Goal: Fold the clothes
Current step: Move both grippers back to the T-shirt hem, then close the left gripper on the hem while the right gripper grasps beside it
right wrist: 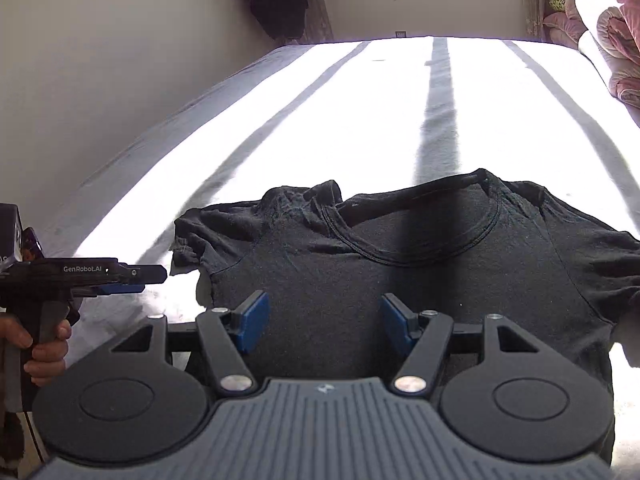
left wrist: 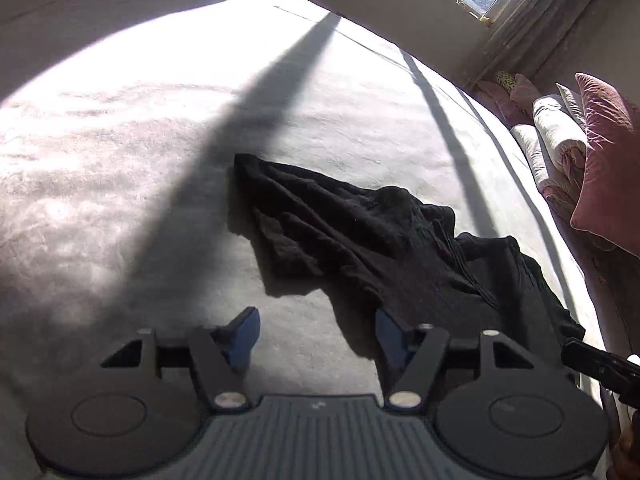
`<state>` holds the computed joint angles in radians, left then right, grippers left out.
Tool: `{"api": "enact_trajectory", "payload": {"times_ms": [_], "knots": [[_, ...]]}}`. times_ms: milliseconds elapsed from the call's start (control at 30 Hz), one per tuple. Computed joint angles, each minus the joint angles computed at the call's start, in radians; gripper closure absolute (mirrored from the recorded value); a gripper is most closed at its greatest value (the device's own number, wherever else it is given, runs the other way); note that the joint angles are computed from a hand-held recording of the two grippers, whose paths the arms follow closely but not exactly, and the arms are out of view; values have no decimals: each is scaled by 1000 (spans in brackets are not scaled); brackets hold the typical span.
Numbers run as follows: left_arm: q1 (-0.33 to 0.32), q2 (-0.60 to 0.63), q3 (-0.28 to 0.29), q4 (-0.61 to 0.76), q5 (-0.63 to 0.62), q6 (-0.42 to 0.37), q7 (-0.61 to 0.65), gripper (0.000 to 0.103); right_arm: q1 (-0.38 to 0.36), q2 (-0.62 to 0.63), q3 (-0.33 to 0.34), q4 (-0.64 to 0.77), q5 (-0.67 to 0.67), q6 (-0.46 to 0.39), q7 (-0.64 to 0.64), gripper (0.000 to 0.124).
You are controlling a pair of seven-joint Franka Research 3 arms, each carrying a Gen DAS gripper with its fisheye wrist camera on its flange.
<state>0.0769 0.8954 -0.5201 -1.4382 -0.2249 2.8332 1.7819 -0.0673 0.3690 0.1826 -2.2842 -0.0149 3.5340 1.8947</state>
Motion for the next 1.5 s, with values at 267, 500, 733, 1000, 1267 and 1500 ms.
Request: {"api": "enact_trajectory", "payload": {"times_ms": [267, 500, 733, 1000, 1267, 1500], "knots": [[-8, 112, -37, 70, -36, 171, -49, 72, -212, 356, 252, 444, -190, -86, 53, 60], [9, 63, -20, -65, 142, 301, -9, 101, -149, 554, 269, 690, -143, -140, -83, 65], [-79, -54, 141, -166, 267, 330, -85, 98, -248, 664, 404, 719, -166, -86, -182, 69], [-371, -27, 501, 36, 378, 168, -371, 35, -432, 613, 518, 580, -195, -3, -136, 69], [-438, 216, 628, 387, 421, 115, -692, 35, -248, 521, 241, 573, -34, 31, -55, 68], [-429, 266, 662, 375, 502, 341, -818, 36, -320, 568, 292, 579, -161, 64, 77, 80]]}}
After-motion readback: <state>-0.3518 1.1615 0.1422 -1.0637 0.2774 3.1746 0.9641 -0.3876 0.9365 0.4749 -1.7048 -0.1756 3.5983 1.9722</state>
